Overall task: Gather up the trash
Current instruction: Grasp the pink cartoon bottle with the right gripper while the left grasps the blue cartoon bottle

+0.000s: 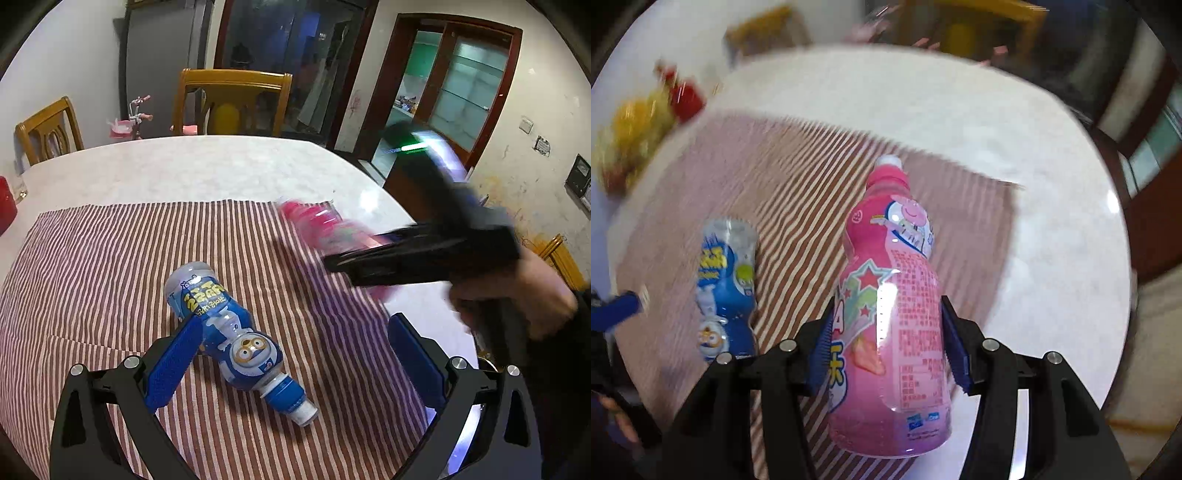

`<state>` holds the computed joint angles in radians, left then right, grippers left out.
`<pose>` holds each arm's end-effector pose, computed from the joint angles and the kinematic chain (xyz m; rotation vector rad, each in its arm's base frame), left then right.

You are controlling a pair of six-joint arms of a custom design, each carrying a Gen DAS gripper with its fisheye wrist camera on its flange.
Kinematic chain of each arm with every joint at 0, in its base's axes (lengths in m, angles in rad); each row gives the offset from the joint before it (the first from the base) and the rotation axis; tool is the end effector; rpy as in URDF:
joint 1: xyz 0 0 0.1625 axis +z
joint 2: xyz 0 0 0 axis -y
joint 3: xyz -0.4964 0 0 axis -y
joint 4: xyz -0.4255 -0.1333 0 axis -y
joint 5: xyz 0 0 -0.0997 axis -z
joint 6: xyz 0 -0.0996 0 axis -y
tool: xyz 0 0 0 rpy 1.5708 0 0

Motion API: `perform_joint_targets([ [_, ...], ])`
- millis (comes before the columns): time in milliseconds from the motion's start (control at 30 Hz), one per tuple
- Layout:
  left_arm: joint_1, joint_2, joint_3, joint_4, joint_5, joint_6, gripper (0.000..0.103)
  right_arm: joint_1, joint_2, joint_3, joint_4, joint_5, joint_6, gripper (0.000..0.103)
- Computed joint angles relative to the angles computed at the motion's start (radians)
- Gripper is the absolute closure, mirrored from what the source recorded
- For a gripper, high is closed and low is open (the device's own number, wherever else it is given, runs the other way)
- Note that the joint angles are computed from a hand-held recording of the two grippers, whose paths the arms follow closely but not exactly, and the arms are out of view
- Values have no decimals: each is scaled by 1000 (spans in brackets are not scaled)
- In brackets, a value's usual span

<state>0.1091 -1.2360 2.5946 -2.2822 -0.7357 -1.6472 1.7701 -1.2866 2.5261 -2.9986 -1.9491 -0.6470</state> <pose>-0.2677 -0.2377 0.1019 0.1279 2.3259 -1.0094 0.1724 -0.3660 0.1644 1.0756 -2.5085 0.1353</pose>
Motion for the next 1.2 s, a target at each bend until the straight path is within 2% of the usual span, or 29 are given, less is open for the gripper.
perform_joint_targets([
  [67, 23, 21, 2, -27, -11, 13, 6, -43, -89, 23, 7, 55, 4, 51],
  [200, 71, 68, 2, -73, -23, 28, 6, -87, -229, 81, 3, 106, 19, 51],
  [333, 132, 120, -11, -91, -15, 21, 6, -150, -335, 110, 44, 207, 55, 51],
  [400, 155, 135, -25, -47, 0, -13, 6, -146, -337, 130, -5, 198, 72, 51],
  [433, 171, 140, -29, -41, 2, -18, 6, -114, -307, 111, -2, 194, 97, 51],
  [533, 217, 144, -31, -78, -9, -17, 6, -97, -329, 111, 17, 182, 105, 51],
  [600, 238, 155, -50, -19, 8, -41, 6, -66, -295, 116, -20, 172, 127, 51],
  [833, 327, 178, -70, -17, 20, 15, 6, -53, -262, 124, -59, 178, 136, 51],
  [967, 361, 192, -57, -83, 2, 48, 6, -45, -261, 120, -52, 182, 141, 51],
  [1000, 354, 195, -49, -90, 20, 51, 11, -42, -260, 119, -52, 181, 142, 51],
  [1067, 347, 187, -47, -52, 42, 23, 33, -35, -261, 119, -50, 178, 146, 51],
  [1200, 362, 152, 1, -189, 45, 147, 47, -29, -268, 123, -47, 181, 151, 51],
])
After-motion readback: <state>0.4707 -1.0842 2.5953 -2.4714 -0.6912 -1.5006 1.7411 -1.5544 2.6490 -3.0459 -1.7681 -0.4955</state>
